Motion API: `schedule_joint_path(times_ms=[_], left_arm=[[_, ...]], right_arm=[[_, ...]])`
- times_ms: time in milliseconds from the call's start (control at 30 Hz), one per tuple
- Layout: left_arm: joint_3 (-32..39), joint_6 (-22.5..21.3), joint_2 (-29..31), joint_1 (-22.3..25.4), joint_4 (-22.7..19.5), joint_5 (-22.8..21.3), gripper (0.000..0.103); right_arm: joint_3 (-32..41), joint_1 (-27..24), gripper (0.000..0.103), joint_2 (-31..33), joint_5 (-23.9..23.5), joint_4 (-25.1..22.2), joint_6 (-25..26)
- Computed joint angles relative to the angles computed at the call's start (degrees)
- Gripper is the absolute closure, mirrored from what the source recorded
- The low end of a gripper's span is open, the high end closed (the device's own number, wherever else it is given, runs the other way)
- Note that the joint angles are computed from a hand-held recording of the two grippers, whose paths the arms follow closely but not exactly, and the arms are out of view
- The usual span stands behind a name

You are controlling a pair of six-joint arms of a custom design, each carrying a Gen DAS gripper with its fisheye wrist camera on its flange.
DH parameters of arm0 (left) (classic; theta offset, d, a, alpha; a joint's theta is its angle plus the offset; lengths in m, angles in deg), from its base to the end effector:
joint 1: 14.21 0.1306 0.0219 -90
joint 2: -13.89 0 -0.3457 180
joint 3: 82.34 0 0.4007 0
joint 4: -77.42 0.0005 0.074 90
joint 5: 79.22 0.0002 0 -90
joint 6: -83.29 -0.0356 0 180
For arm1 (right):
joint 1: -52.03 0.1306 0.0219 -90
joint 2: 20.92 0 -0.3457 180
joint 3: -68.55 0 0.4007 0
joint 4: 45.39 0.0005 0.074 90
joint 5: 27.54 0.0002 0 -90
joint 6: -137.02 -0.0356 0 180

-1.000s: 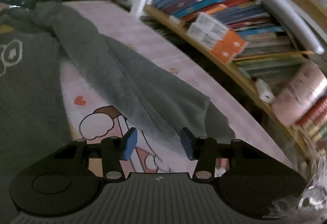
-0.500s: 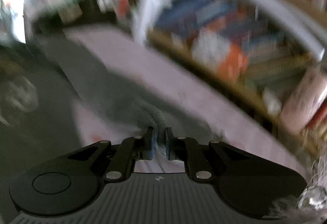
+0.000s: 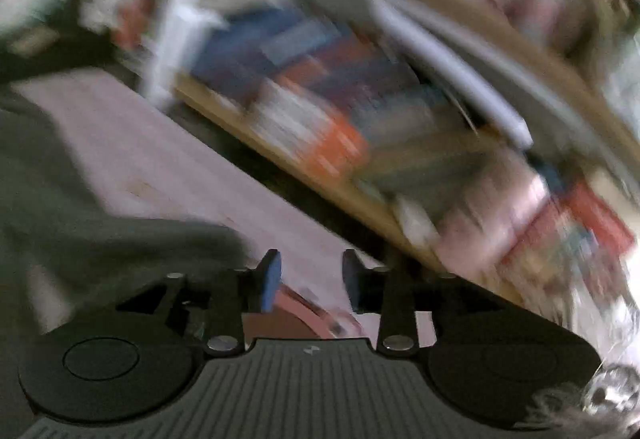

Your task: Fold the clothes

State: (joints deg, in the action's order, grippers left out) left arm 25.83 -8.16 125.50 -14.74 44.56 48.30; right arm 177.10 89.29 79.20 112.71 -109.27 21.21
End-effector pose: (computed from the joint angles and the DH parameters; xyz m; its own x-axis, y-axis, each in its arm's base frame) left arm 0.6312 -0.0280 0.3673 -0.5792 0.0254 -0.8148 0.5130 0.7882 -0.3400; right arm 0.4417 0.3010 0.4499 -0.6076 -0.1124 -0.7863 0.2493 0.9129 -0.3232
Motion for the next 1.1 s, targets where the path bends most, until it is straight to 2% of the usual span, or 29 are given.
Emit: schedule_joint_path(times_ms=[100,167,267,400,500,533,567,600,633,733,833,867,933,967,1000,1033,1067,1100], left_arm=[[0.53,0.31,0.44,0.23,-0.66,1.19,0.021],[0.71,0.21,0.58,0.24,-1.01,1.50,0.019],[0.86,-0.35,0.60,0.21,-1.53,1.56,0.018],[1.05,-0.50,0.74,0.24,-1.70,1.64,0.018],[1.05,-0.62,0.71,0.30,-1.78,1.70,0.018],[1.10,-0.64,0.74,0.31,-1.84,1.77,0.018],[1.15,-0.61,0.78,0.31,-1.86,1.80,0.018],[1.19,-0.57,0.81,0.31,-1.88,1.82,0.018],[1.22,-0.56,0.83,0.32,-1.90,1.86,0.018],[1.19,-0.52,0.85,0.33,-1.85,1.97,0.017],[1.20,-0.54,0.87,0.34,-1.89,2.08,0.017],[1.21,-0.62,0.88,0.32,-1.93,2.09,0.017],[1.20,-0.75,0.86,0.29,-2.00,2.02,0.016],[1.20,-0.75,0.86,0.29,-2.00,2.02,0.016],[1.18,-0.71,0.86,0.30,-1.96,2.08,0.016],[0.95,-0.59,0.69,0.22,-1.81,1.92,0.016],[0.85,-0.59,0.64,0.23,-1.72,1.94,0.016],[0.73,-0.57,0.57,0.22,-1.57,1.91,0.016]], right_arm=[[-7.15,-1.21,0.064,-5.87,-7.09,6.83,-7.62],[-10.28,-0.91,0.046,-8.45,-10.09,9.39,-10.61],[-12.31,-0.43,0.030,-9.73,-15.25,10.31,-14.11],[-14.33,-1.15,0.030,-9.29,-22.47,10.87,-22.43],[-14.72,-1.12,0.041,-8.08,-24.34,11.44,-24.67],[-14.06,-0.80,0.050,-7.23,-23.78,11.03,-23.68],[-13.07,-0.46,0.070,-6.41,-23.37,10.09,-22.17],[-12.03,-0.19,0.084,-5.68,-23.34,8.90,-20.84],[-10.94,0.17,0.092,-5.08,-22.24,7.18,-19.24],[-7.56,1.40,0.093,-3.49,-16.85,1.23,-14.10],[-2.85,3.41,0.093,-0.15,2.19,-10.56,-11.95],[-2.54,3.09,0.093,-0.08,4.89,-12.67,-13.24],[-3.39,1.84,0.096,-1.26,3.91,-12.75,-16.42],[-3.11,1.53,0.096,-0.84,4.43,-14.43,-18.56],[-3.15,1.57,0.091,-0.50,4.96,-15.43,-20.07],[-3.56,1.74,0.072,-0.46,5.09,-15.51,-21.06],[-3.96,1.90,0.048,-0.42,5.21,-15.58,-22.05],[-5.19,2.43,0.043,-1.19,5.01,-13.24,-21.32]])
